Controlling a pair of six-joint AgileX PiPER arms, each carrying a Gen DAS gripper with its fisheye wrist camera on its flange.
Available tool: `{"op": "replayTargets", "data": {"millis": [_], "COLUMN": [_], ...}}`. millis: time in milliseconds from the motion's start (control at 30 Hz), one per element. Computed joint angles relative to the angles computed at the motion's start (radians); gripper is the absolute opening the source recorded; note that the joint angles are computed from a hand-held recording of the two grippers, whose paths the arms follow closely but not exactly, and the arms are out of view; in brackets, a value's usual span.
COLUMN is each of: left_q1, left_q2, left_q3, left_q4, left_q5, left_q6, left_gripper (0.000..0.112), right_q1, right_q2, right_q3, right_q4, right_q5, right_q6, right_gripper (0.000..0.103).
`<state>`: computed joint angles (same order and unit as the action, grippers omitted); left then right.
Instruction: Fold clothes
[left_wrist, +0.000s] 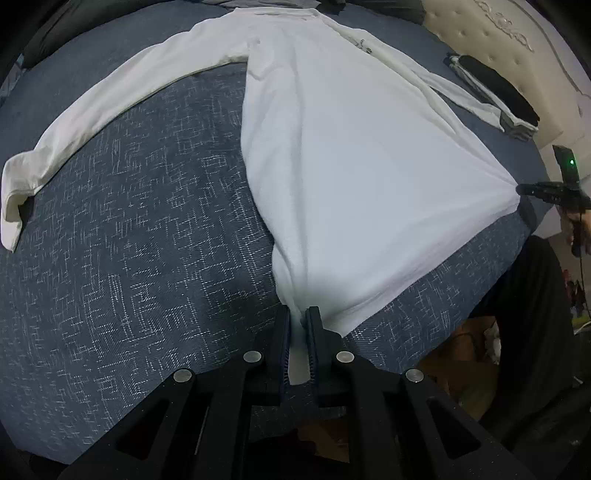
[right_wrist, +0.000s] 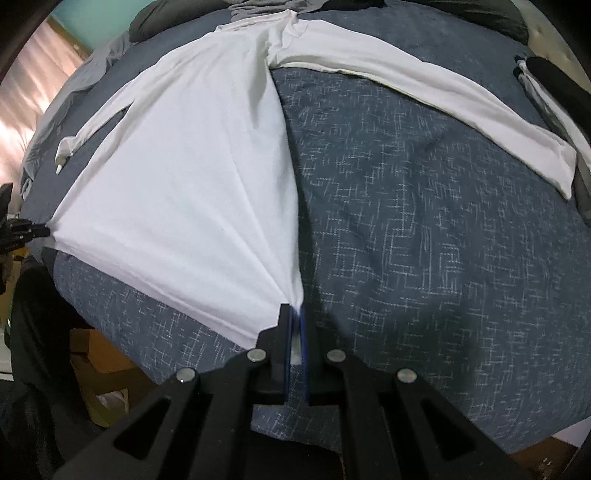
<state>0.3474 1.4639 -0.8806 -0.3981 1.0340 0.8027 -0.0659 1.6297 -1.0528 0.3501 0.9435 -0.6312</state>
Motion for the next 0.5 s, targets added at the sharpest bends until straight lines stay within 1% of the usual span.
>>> {"op": "replayTargets", "data": {"millis": [67, 133, 200, 233, 267, 300, 333, 367, 500], "left_q1": [0.022, 0.035, 0.047, 0.053, 0.056, 0.059, 0.061, 0.060, 0.040], "left_q2": [0.004, 0.008, 0.012, 0.014, 0.014, 0.014, 0.019, 0.029, 0.056], "left_q3": [-0.010, -0.017, -0.023, -0.024, -0.023, -0.022, -0.021, -0.022, -0.010], "left_q4": [-0.012, -0.009, -0.008, -0.011, -0.014, -0.017, -0.015, -0.009, 0.024], "left_q5": [0.015, 0.021, 0.026, 0.030, 0.037, 0.043, 0.042, 0.035, 0.002], "left_q6": [0.012, 0.010, 0.013, 0.014, 0.011, 0.010, 0.012, 0.012, -0.019], "left_gripper": [0.013, 0.018, 0.021, 0.023, 0.026, 0.034, 0.037, 0.038, 0.038], "right_q1": [-0.019, -0.033, -0.040, -0.042, -0.044, -0.043, -0.040, -0.036, -0.016], "right_q2": [0.001, -0.001, 0.000, 0.001, 0.005, 0.010, 0.014, 0.019, 0.035], "right_q3": [-0.009, -0.018, -0.026, -0.030, -0.035, -0.038, -0.039, -0.039, -0.038], "right_q4": [0.032, 0.048, 0.057, 0.063, 0.067, 0.072, 0.074, 0.075, 0.073], "right_q5": [0.014, 0.027, 0.037, 0.041, 0.046, 0.055, 0.059, 0.059, 0.053], "right_q6": [-0.016, -0.025, -0.032, -0.033, -0.033, -0.033, -0.034, -0.036, -0.032], "right_gripper": [0.004, 0.005, 0.005, 0.007, 0.014, 0.019, 0.032, 0.037, 0.037]}}
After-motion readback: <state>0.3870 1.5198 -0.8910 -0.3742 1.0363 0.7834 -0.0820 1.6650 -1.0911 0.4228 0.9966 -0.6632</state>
